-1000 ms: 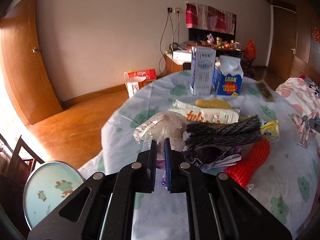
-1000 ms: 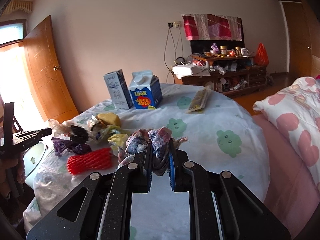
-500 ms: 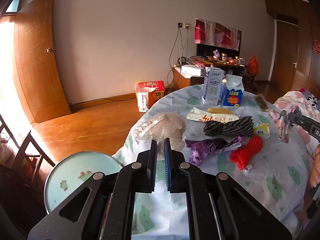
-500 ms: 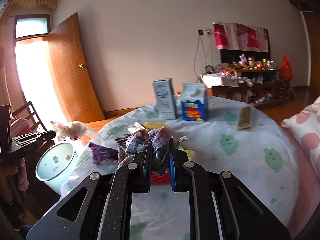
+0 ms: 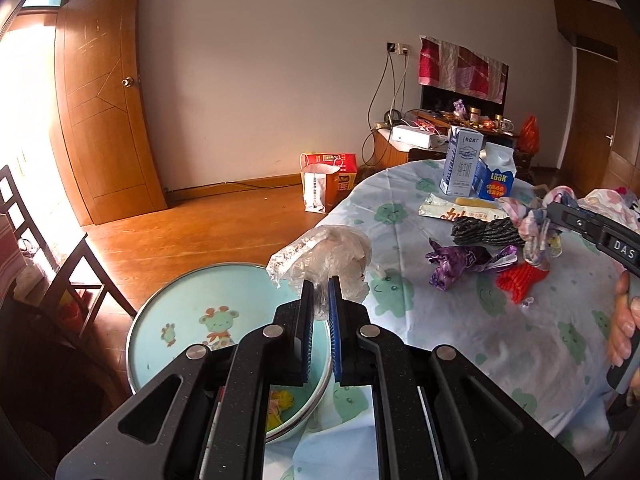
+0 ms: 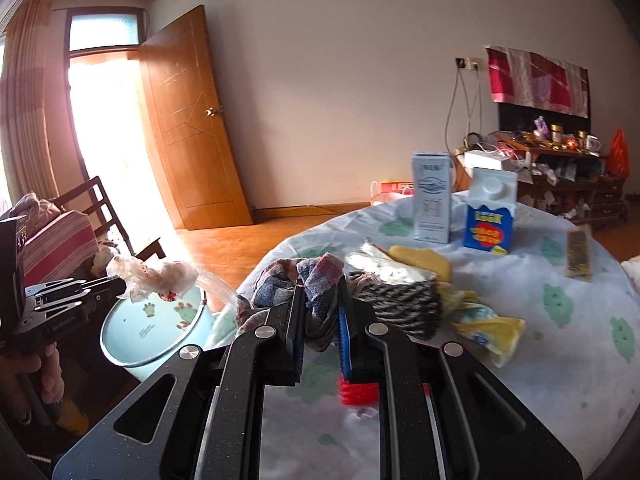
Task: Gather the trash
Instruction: 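Carry the checkered cloth and clear bag in both grippers over the blue bin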
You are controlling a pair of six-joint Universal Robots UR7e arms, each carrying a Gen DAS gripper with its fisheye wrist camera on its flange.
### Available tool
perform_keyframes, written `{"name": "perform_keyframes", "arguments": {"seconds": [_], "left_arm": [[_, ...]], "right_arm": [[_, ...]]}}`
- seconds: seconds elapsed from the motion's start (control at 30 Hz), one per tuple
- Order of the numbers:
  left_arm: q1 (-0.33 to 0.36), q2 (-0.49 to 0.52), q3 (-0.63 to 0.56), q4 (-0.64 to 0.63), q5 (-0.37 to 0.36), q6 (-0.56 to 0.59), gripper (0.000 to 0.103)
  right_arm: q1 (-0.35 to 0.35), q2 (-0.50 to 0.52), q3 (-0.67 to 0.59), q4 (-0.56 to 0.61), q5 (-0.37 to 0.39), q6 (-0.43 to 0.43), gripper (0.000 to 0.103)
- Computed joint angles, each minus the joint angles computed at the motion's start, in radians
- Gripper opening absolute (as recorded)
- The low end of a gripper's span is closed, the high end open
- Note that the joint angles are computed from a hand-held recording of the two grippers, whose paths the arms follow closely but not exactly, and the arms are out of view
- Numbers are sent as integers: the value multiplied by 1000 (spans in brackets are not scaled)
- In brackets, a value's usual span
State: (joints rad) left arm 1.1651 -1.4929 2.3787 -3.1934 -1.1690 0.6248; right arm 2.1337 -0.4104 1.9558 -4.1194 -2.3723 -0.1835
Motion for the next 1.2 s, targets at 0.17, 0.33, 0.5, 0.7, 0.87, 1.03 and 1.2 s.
{"name": "perform_keyframes", "arguments": {"seconds": [0.17, 0.33, 0.5, 0.7, 0.87, 1.03, 1.2], "left_arm": [[13, -21, -1, 3, -2, 4, 7], [25, -32, -2, -12, 10, 23, 7], [48, -36, -14, -6, 18, 30, 7], [66, -37, -24, -8, 28, 33, 7], [83, -39, -33, -9, 34, 35, 7], [98, -38, -44, -6, 42, 34, 7], [114, -30, -55, -7, 59, 33, 7]], "right_arm": [[3, 27, -67, 63, 23, -19, 14], [4, 51, -125, 119, 43, -34, 14], [2, 65, -164, 163, 62, -41, 15], [-3, 83, -209, 223, 81, -49, 15], [-12, 105, -247, 263, 98, -58, 15], [-14, 126, -282, 297, 108, -69, 15], [-11, 146, -318, 334, 113, -80, 15]]}}
